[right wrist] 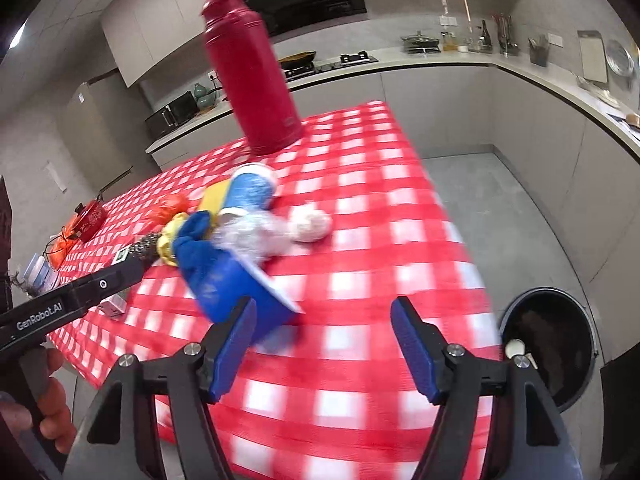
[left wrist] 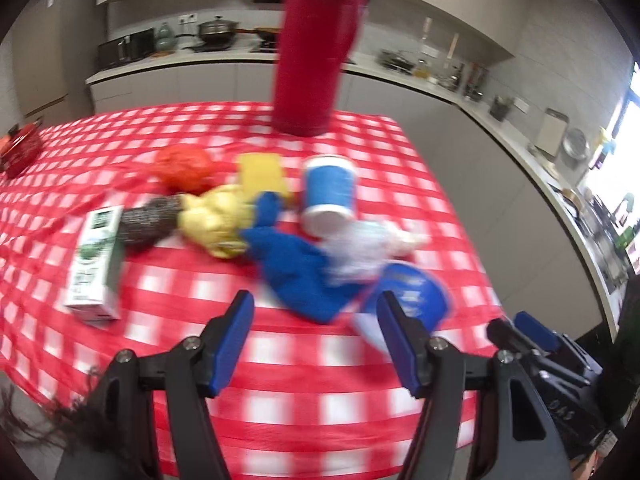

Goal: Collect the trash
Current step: 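Return both tools to the table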

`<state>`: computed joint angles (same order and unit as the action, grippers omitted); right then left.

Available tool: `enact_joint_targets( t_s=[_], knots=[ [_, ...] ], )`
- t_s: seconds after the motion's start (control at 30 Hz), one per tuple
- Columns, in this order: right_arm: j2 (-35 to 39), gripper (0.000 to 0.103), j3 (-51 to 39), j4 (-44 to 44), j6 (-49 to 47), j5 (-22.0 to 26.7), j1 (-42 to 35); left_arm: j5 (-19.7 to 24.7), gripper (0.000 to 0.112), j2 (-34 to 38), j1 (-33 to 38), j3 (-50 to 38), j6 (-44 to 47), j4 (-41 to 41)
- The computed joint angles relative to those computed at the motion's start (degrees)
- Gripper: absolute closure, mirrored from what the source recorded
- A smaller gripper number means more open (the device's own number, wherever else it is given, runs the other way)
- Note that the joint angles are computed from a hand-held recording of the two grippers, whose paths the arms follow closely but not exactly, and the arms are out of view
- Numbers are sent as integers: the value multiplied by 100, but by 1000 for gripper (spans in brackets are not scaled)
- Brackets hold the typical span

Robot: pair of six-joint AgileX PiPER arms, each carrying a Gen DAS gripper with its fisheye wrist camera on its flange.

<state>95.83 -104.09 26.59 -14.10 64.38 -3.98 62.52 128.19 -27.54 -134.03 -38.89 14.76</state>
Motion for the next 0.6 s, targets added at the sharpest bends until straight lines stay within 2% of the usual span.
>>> enact_joint_targets(
  t_s=[0.1, 0.2, 0.33, 0.43, 0.6],
  knots=[
    [-142, 21, 189, -432, 649, -233, 462, -557, 47, -517, 379, 974, 260, -231],
    [-259, 20, 393, -720, 1397, -401, 860, -903, 47, -859, 664, 1567, 683, -474],
    [-367, 20, 444, -1215, 2111, -469, 1278, -1065, 47, -1041, 900, 1888, 1122, -693],
    [-318, 20, 224, -1460, 2377, -333, 1493, -1075, 47, -1126, 1026, 2040, 1262, -826],
    [-175, 20, -184, -1852, 2507, -249, 1701, -1148, 47, -1263, 1129, 2283, 1039, -655]
  ],
)
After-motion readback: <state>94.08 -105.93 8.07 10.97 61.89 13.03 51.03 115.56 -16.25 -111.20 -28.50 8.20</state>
